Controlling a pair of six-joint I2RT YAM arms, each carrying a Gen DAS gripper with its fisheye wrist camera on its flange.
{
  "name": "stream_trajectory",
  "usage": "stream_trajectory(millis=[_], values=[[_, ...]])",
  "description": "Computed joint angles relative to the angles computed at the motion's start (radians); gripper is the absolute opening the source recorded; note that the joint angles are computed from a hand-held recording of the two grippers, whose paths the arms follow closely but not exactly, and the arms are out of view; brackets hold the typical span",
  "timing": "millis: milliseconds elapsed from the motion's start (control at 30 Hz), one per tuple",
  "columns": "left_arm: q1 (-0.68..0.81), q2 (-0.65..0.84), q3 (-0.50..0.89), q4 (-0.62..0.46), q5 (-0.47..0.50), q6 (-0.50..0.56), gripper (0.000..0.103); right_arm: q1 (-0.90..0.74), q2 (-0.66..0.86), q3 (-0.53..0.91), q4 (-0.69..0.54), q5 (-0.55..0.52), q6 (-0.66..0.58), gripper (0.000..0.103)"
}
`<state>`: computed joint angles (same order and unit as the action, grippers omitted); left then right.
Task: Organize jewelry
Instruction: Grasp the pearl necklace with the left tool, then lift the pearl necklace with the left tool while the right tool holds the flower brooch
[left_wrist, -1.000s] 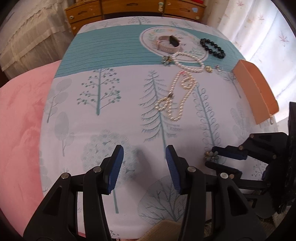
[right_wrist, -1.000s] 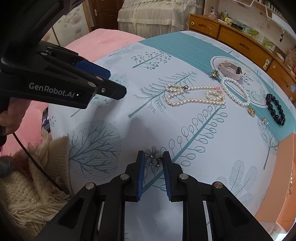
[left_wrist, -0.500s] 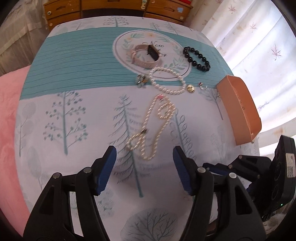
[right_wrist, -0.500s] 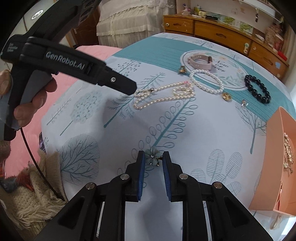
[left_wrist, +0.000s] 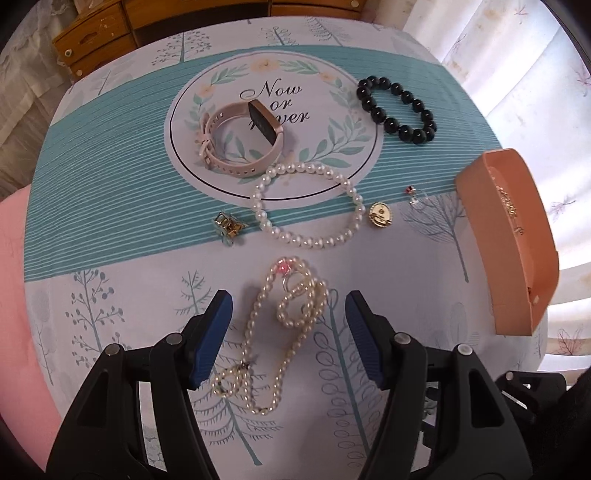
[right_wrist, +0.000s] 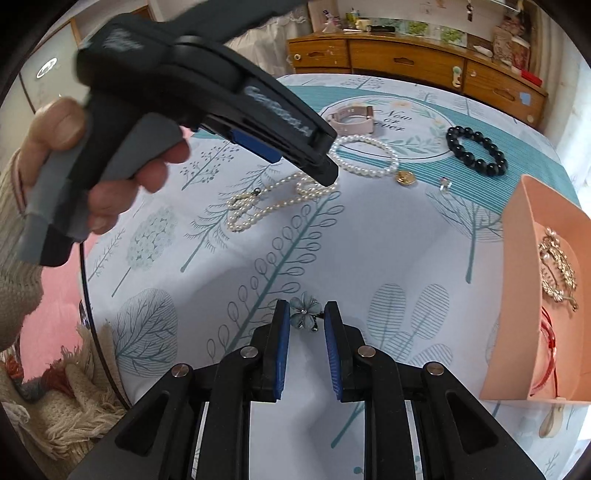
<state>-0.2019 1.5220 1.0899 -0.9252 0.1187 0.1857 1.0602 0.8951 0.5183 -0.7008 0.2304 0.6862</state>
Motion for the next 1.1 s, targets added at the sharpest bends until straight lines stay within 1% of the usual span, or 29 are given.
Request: stream_trajectory(millis=[167, 300, 433, 533, 567, 600, 633, 667, 700, 733, 767, 867, 1000, 1100], values=[[-0.026, 0.064, 0.024, -0.005, -0.052, -0.019, 0.061, -0.022, -0.045, -0.015, -0.017, -0.008, 0.012, 0.019], [-0.036, 0.081, 0.025, 0.008, -0.074, -0.022, 0.061, -0.033, -0.061, -0.023, -0.019, -0.013, 0.017, 0.019], [-0.040, 0.098, 0.043, -0.001, -0.080, -0.034, 0.063, -0.031, -0.065, -0.023, -0.022, -0.009, 0.022, 0.019], [-0.035, 0.106, 0.047, -0.005, -0.079, -0.042, 0.063, -0.028, -0.066, -0.022, -0.026, -0.004, 0.033, 0.019], [-0.032, 0.112, 0.053, -0.008, -0.080, -0.041, 0.061, -0.031, -0.068, -0.022, -0.026, -0.003, 0.034, 0.019], [-0.032, 0.112, 0.051, -0.005, -0.081, -0.044, 0.059, -0.029, -0.068, -0.023, -0.027, 0.000, 0.038, 0.019], [-0.039, 0.120, 0.056, -0.001, -0.082, -0.051, 0.051, -0.027, -0.071, -0.023, -0.029, 0.001, 0.043, 0.019], [-0.040, 0.119, 0.059, -0.005, -0.082, -0.051, 0.041, -0.024, -0.073, -0.023, -0.030, 0.002, 0.048, 0.019], [-0.041, 0.120, 0.065, -0.012, -0.083, -0.051, 0.036, -0.020, -0.074, -0.022, -0.032, 0.005, 0.054, 0.019], [-0.042, 0.123, 0.071, -0.020, -0.083, -0.049, 0.027, -0.017, -0.077, -0.023, -0.033, 0.006, 0.059, 0.019], [-0.042, 0.127, 0.079, -0.028, -0.081, -0.048, 0.020, -0.018, -0.079, -0.024, -0.034, 0.005, 0.061, 0.019], [-0.035, 0.142, 0.100, -0.056, -0.052, -0.043, 0.014, -0.029, -0.084, -0.027, -0.032, 0.000, 0.060, 0.019], [-0.027, 0.147, 0.110, -0.080, -0.009, -0.058, 0.010, -0.039, -0.096, -0.030, -0.036, -0.003, 0.058, 0.019], [-0.023, 0.117, 0.091, -0.079, 0.000, -0.065, 0.008, -0.036, -0.105, -0.032, -0.041, 0.001, 0.061, 0.019]])
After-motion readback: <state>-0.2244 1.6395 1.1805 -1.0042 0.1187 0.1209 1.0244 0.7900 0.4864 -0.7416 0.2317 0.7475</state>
